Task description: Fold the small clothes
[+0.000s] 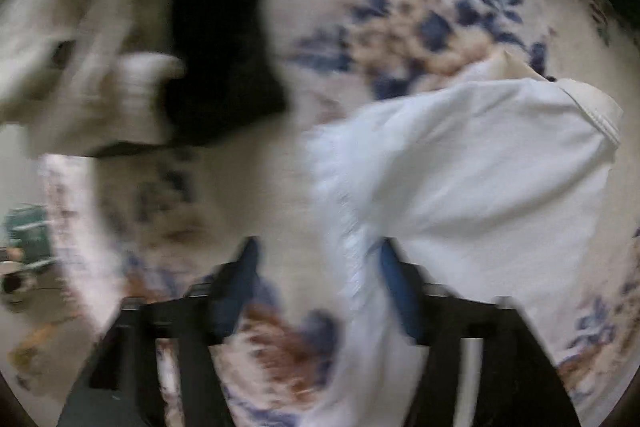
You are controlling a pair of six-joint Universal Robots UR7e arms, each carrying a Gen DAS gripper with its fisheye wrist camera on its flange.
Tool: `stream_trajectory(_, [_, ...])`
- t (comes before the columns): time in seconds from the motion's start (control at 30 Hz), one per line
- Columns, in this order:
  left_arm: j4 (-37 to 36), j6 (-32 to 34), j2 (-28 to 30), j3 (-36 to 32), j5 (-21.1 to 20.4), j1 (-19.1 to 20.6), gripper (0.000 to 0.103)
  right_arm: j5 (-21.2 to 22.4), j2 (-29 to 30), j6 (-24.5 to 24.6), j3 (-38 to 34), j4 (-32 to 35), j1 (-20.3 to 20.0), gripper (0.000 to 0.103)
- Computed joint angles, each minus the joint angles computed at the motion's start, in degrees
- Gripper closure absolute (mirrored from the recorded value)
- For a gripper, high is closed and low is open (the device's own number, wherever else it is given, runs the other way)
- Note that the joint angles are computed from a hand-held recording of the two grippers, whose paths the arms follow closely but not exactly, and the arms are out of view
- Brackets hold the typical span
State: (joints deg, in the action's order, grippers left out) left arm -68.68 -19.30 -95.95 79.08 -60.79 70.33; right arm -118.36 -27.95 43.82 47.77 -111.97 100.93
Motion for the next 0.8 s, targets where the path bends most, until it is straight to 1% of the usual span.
stream_trajectory(0.03, [0.20, 0.94, 0.31, -0.63, -0.05, -0.18, 0.092, -0.61, -1.56, 0.25, 2.49, -2.44, 0.91, 0.032])
stream_trajectory(0.07, [0.77, 1.73, 0.69, -1.07, 0.32, -0.63, 0.085, -1.10, -2.87, 0.84, 4.46, -3.50, 1.75, 0.032])
stream_trajectory(0.1, [0.67, 3.31, 1.02, -1.29, -0.54, -0.71, 0.070, -1.76, -4.76, 1.36, 7.80, -5.52, 2.65, 0.032])
stream_trajectory(0.13, [0.04, 5.28, 1.22, -1.19, -2.49, -0.66, 0.060, -2.42, -7.51, 2.03, 12.87, -7.90, 3.91, 0.032])
stream_trajectory(0.17, [-0.30, 6.30, 1.25, -0.82, -4.07, -0.75, 0.058, -2.69, -8.92, 2.60, 15.60, -8.80, 4.86, 0.032])
stream_trajectory(0.2, [-0.91, 6.96, 1.72, -0.37, -5.45, -0.69, 0.056, -2.84, -11.61, 3.77, 20.72, -9.98, 6.09, 0.032])
stream_trajectory(0.27, [-0.31, 8.42, 2.23, 0.66, -6.77, -0.92, 0.055, -2.50, -15.68, 5.82, 29.10, -13.28, 7.93, 0.032])
stream_trajectory(0.3, [-0.75, 9.63, 2.22, 1.76, -7.20, -0.90, 0.055, -2.86, -18.37, 7.78, 34.99, -15.00, 9.26, 0.032])
stream_trajectory(0.37, [-0.37, 10.68, 2.21, 4.94, -4.05, -1.70, 0.055, -3.58, -21.52, 11.28, 42.86, -17.76, 10.90, 0.032])
stream_trajectory(0.4, [-0.45, 10.94, 2.23, 6.20, -3.43, -1.60, 0.055, -3.50, -23.00, 13.48, 46.81, -19.20, 11.78, 0.032])
stream_trajectory(0.47, [-1.29, 11.70, 1.63, 8.64, -2.16, -1.41, 0.061, -3.15, -25.35, 18.16, 53.68, -20.79, 13.35, 0.032])
stream_trajectory(0.5, [-3.05, 13.17, 0.88, 9.72, -2.55, -1.25, 0.089, -2.63, -26.13, 20.00, 56.77, -22.63, 13.94, 0.032])
stream_trajectory(0.53, [-4.46, 14.71, 0.10, 10.79, -1.90, -1.54, 0.102, -2.13, -26.75, 21.92, 59.85, -24.41, 14.53, 0.032])
stream_trajectory(0.57, [-5.33, 15.85, -0.34, 11.26, -1.69, -1.86, 0.102, -1.63, -27.11, 24.32, 62.40, -25.55, 15.16, 0.032])
stream_trajectory(0.63, [-7.56, 18.05, -1.51, 11.85, -1.64, -2.83, 0.102, -0.68, -27.27, 26.13, 66.19, -29.32, 16.33, 0.032])
stream_trajectory(0.67, [-8.07, 18.98, -1.94, 11.35, -1.78, -3.46, 0.102, -0.56, -27.06, 27.49, 67.57, -30.26, 17.27, 0.032])
stream_trajectory(0.73, [-8.15, 19.74, -2.15, 9.93, -1.93, -4.21, 0.102, -0.44, -26.26, 28.61, 69.67, -33.26, 18.51, 0.032])
stream_trajectory(0.8, [-7.60, 20.50, -1.41, 7.86, -1.87, -4.21, 0.102, -0.03, -25.38, 30.42, 71.03, -35.19, 19.66, 0.032])
